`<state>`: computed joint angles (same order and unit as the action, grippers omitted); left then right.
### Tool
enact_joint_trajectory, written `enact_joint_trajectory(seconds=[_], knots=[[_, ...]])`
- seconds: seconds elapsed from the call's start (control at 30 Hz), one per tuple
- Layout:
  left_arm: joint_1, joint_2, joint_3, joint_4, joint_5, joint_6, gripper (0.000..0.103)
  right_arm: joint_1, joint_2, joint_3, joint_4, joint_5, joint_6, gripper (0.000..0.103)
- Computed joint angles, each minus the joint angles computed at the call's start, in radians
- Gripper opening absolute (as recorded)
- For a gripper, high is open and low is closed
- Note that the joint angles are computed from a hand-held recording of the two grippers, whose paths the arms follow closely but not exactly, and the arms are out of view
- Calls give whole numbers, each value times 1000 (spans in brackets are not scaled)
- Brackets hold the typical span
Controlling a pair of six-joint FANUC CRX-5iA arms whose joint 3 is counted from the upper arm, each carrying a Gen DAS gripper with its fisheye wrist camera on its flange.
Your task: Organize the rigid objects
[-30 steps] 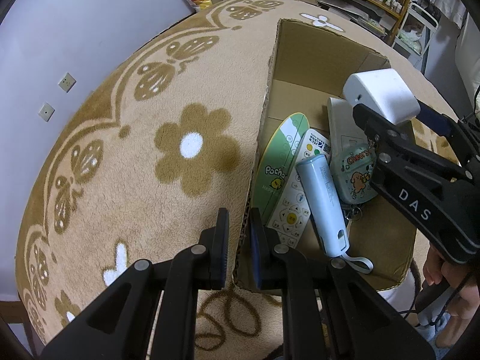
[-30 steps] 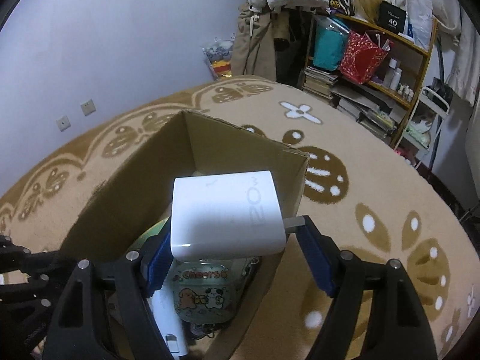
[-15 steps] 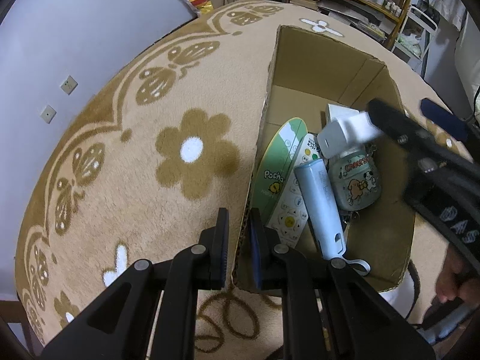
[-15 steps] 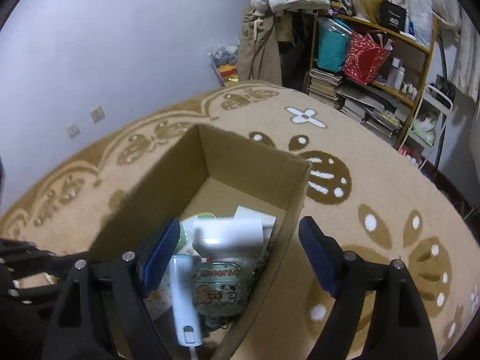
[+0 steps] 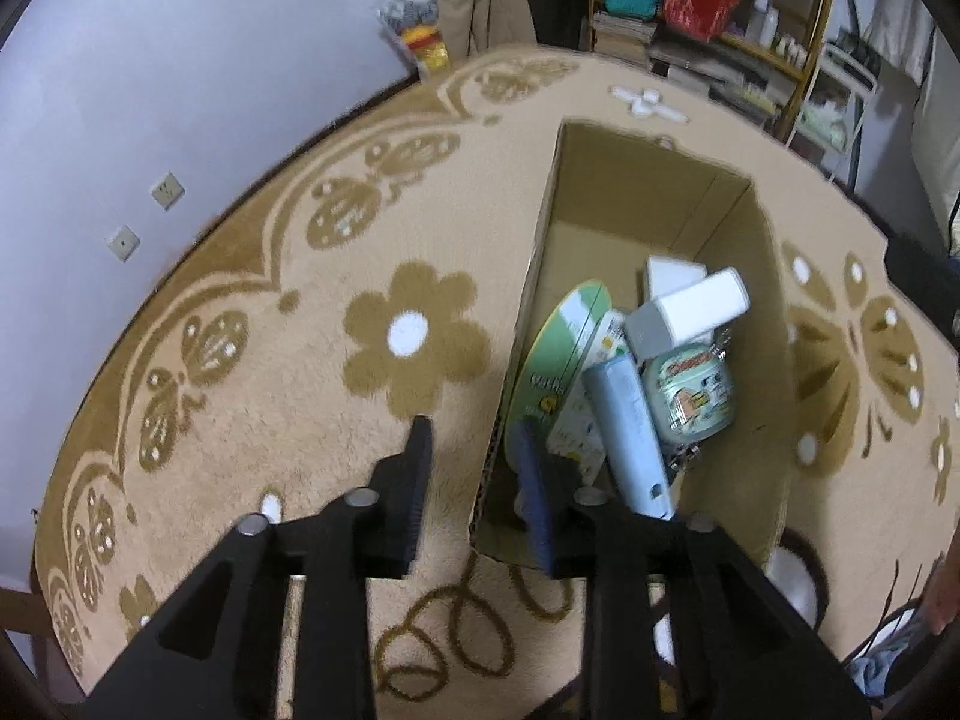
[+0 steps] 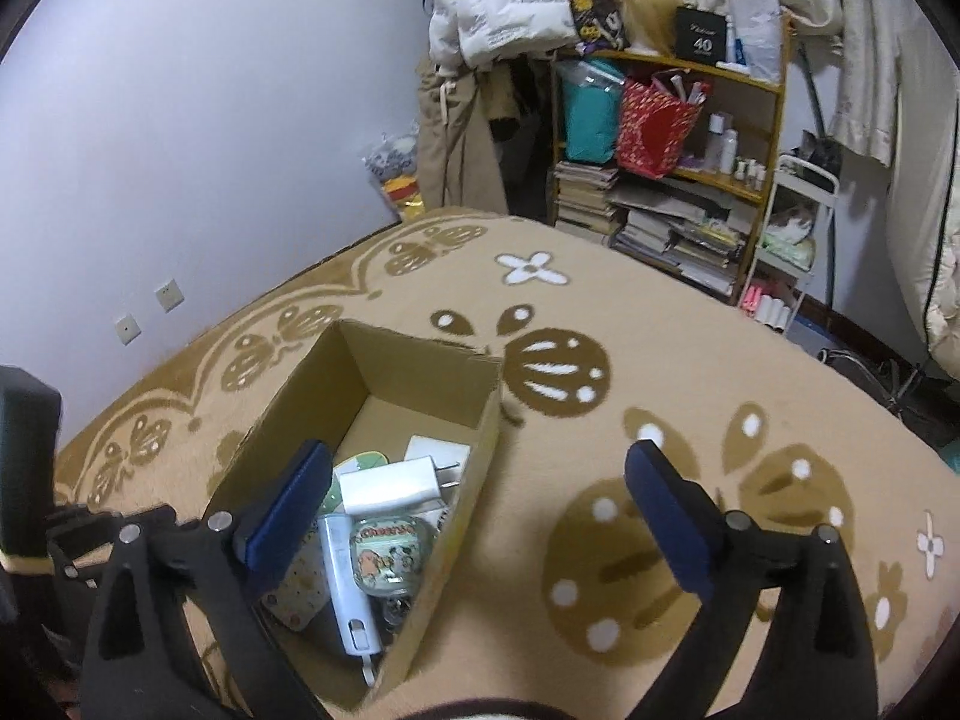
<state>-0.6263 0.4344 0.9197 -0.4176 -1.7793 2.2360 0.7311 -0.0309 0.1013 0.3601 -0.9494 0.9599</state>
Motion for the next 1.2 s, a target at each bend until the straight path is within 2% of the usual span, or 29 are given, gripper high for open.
enact_joint_trajectory(seconds=[0.07, 0.2, 0.27, 0.47, 0.57, 0.7, 0.8, 0.93, 1.1, 1.2], knots=[[-22, -8, 11, -38, 4, 3, 55, 4, -24, -20, 16, -5, -6, 103], [-69, -28, 23, -105, 27, 12, 62, 7, -85, -71, 42, 1, -31, 103], [-87, -35, 26, -129, 36, 18, 72, 5, -111, -90, 45, -3, -41, 103], [-173, -59, 39, -261, 58, 30, 89, 22, -225, -209, 138, 24, -148, 103], [-231, -84, 28, -342, 72, 76, 92, 27, -298, -295, 209, 89, -266, 103], [-309, -124, -11, -429, 129, 94, 100, 26, -371, -355, 213, 122, -352, 103], [-351, -122, -9, -476, 111, 89, 102, 38, -411, -398, 241, 107, -394, 103], [-365, -117, -13, -464, 98, 80, 102, 45, -437, -424, 239, 79, -402, 103], [-403, -108, -11, -525, 72, 64, 102, 61, -471, -475, 300, 69, -445, 103], [-410, -124, -34, -519, 82, 87, 102, 78, -484, -495, 339, 49, -472, 103]])
